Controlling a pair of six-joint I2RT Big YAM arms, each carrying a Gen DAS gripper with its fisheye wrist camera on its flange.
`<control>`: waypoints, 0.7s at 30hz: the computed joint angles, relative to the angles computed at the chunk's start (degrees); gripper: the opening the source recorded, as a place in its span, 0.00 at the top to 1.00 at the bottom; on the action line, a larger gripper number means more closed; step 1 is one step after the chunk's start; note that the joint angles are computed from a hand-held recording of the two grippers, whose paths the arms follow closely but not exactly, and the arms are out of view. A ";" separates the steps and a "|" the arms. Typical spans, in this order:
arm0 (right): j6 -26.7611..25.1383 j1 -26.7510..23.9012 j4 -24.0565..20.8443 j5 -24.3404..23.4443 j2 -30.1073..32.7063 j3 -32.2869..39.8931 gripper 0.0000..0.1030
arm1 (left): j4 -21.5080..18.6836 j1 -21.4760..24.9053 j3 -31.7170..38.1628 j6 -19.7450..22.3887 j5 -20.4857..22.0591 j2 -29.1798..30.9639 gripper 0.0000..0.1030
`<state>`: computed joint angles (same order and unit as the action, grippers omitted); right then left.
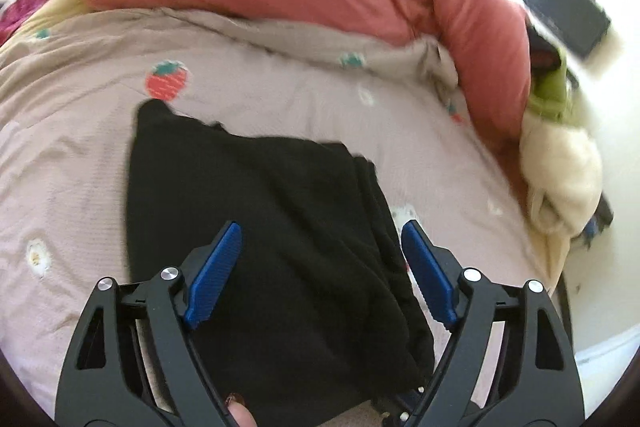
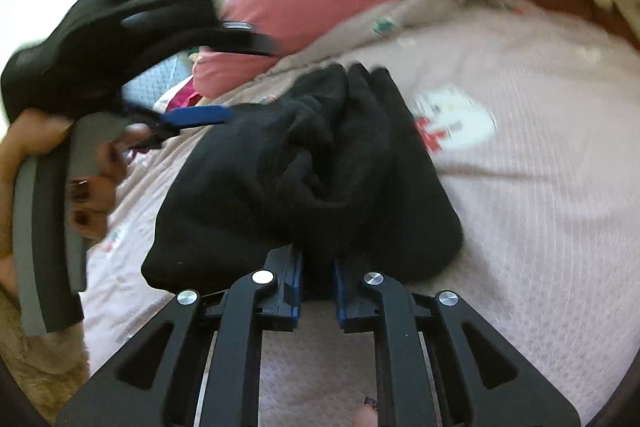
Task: Fold small clothes
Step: 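Lower the fold onto the shirt and open both grippers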
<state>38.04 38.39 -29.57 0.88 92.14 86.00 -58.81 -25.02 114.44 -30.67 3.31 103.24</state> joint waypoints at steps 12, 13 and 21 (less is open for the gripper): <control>1.70 -1.78 2.57 -7.22 -1.30 -0.71 0.29 | 2.54 1.51 -16.72 3.34 -7.37 -9.18 0.27; 1.98 -1.95 2.17 -7.37 -0.81 0.13 0.29 | 3.33 1.47 -17.80 3.17 -7.20 -9.67 0.27; 3.87 -5.16 -4.06 -13.75 7.96 11.96 0.76 | 5.45 1.40 -20.55 3.31 -6.66 -11.72 0.27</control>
